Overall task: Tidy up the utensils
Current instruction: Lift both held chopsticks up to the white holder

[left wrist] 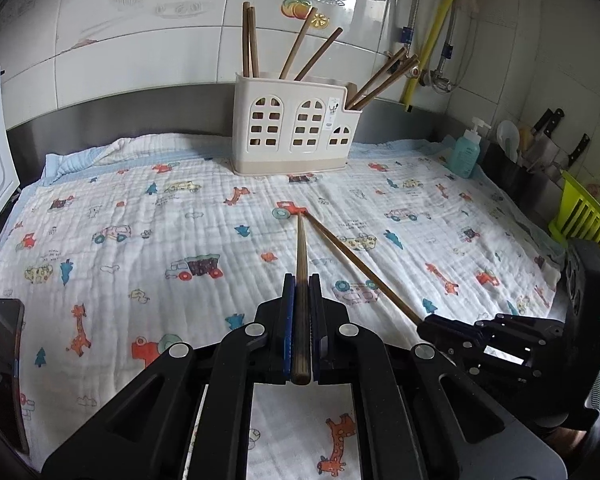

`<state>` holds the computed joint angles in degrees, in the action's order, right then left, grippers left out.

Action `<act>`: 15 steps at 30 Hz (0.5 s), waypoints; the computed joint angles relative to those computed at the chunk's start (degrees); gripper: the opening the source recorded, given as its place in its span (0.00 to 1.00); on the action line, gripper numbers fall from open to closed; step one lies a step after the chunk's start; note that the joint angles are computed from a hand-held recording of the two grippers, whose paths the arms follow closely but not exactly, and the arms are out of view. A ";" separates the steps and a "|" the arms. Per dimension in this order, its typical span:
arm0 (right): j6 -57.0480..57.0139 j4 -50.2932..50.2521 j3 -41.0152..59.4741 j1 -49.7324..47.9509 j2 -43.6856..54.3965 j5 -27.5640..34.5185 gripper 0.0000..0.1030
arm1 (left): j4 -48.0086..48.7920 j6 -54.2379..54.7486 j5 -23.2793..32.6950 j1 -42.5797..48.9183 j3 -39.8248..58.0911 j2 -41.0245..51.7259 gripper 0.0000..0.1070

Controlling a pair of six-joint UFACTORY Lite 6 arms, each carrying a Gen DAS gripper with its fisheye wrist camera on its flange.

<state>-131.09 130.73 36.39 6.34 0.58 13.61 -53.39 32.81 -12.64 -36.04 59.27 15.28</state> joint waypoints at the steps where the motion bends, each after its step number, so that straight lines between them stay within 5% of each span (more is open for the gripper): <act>1: 2.76 -2.88 0.14 -0.40 -1.30 -0.02 0.07 | 0.43 -0.22 0.26 0.32 0.22 -0.19 0.05; 8: 22.22 -22.87 5.31 -2.37 -7.48 0.49 0.06 | 0.93 2.10 3.08 2.79 3.40 -1.27 0.05; 15: 48.50 -49.47 20.68 -5.83 -2.09 6.31 0.06 | 8.56 -3.51 9.94 7.11 10.22 0.57 0.05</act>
<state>-82.60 81.26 57.07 0.50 -1.52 19.92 -44.83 29.30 -2.70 -28.93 69.49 15.85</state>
